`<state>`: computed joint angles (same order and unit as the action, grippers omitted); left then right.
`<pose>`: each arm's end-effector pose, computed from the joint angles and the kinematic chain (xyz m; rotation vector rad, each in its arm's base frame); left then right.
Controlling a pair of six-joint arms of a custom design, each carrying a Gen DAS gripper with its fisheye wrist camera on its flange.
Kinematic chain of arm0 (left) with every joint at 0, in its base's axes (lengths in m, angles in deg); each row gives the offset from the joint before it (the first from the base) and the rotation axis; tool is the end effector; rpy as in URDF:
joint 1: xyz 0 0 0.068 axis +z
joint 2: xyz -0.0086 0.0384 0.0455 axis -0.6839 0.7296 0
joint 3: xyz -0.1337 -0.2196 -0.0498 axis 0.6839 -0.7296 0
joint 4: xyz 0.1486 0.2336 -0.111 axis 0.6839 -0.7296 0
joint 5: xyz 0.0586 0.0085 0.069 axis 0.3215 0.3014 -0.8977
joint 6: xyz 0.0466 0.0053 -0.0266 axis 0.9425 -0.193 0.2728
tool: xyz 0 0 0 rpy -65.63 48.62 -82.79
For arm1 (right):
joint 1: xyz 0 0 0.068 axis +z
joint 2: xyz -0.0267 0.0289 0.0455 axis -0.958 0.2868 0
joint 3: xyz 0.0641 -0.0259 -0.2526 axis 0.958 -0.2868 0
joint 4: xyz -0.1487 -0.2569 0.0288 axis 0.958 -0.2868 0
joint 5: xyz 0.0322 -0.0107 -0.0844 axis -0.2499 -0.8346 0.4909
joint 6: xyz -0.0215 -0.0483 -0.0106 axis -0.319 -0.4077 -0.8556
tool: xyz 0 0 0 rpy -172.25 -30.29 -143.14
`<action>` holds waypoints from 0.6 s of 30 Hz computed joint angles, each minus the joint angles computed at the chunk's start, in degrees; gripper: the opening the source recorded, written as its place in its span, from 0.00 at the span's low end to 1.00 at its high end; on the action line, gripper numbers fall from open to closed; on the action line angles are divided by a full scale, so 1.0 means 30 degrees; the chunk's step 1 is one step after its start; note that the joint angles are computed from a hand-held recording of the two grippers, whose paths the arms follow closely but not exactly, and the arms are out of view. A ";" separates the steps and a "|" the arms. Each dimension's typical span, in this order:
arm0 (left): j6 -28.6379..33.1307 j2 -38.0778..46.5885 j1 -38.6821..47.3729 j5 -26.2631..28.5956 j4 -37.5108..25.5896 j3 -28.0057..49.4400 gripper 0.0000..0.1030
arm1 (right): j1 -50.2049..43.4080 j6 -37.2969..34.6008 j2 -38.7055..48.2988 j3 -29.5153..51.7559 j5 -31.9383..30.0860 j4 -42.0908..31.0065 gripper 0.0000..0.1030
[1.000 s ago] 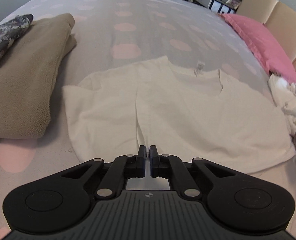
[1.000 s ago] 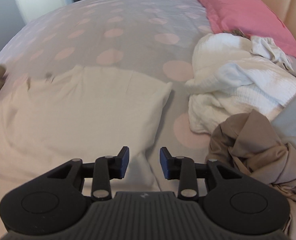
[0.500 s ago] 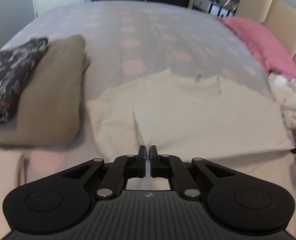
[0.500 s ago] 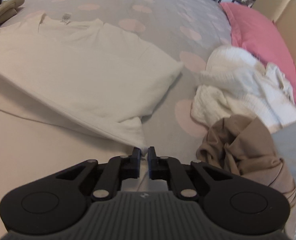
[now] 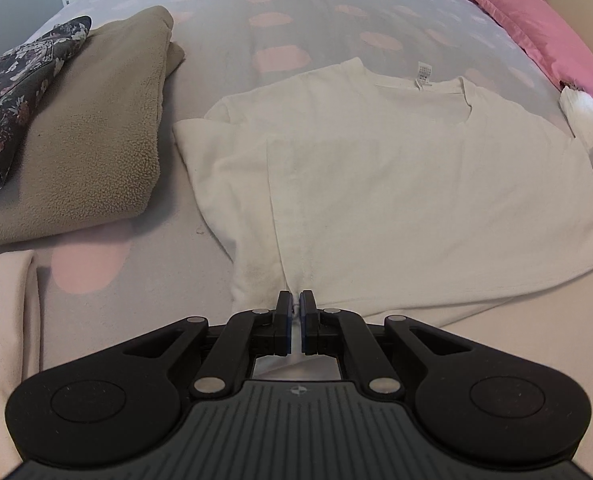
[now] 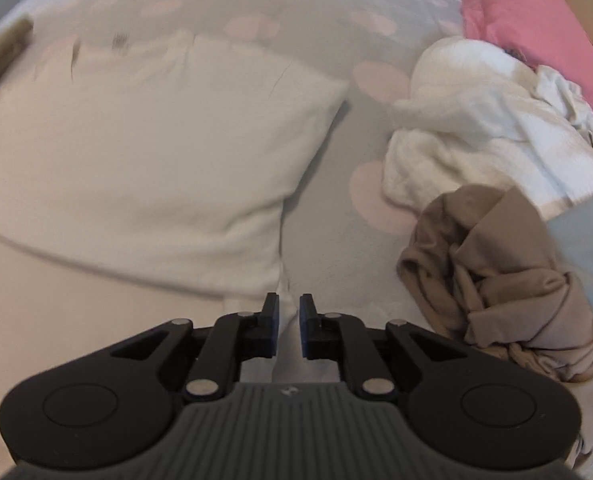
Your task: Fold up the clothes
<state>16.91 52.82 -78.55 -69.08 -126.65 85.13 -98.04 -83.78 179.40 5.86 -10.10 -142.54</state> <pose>0.1340 -0.0822 0.2300 -0.2522 2.6481 -0.0092 0.3150 -0.1310 0.2662 -0.7083 2.6192 0.1779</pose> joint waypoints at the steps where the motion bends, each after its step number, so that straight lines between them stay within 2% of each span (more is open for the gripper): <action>1: 0.0049 0.0123 0.0035 0.0019 0.0027 0.0035 0.02 | -0.0113 0.0697 0.0380 0.0657 -0.0655 -0.0188 0.22; 3: 0.0081 0.0284 0.0127 0.0101 0.0043 0.0078 0.02 | 0.0109 0.2487 0.0952 0.1054 -0.1337 0.0546 0.32; 9: 0.0413 0.1957 0.0619 0.0570 -0.0398 0.1004 0.04 | 0.1749 0.7420 0.3562 0.2608 -0.1041 0.2741 0.32; 15: 0.1064 0.3662 0.1208 0.1200 -0.0778 0.2078 0.04 | 0.2954 1.0695 0.6686 0.5536 -0.1012 0.3273 0.32; 18: 0.1334 0.3844 0.1422 0.1425 -0.0815 0.2223 0.04 | 0.3541 1.1325 0.7875 0.6598 -0.0838 0.3648 0.33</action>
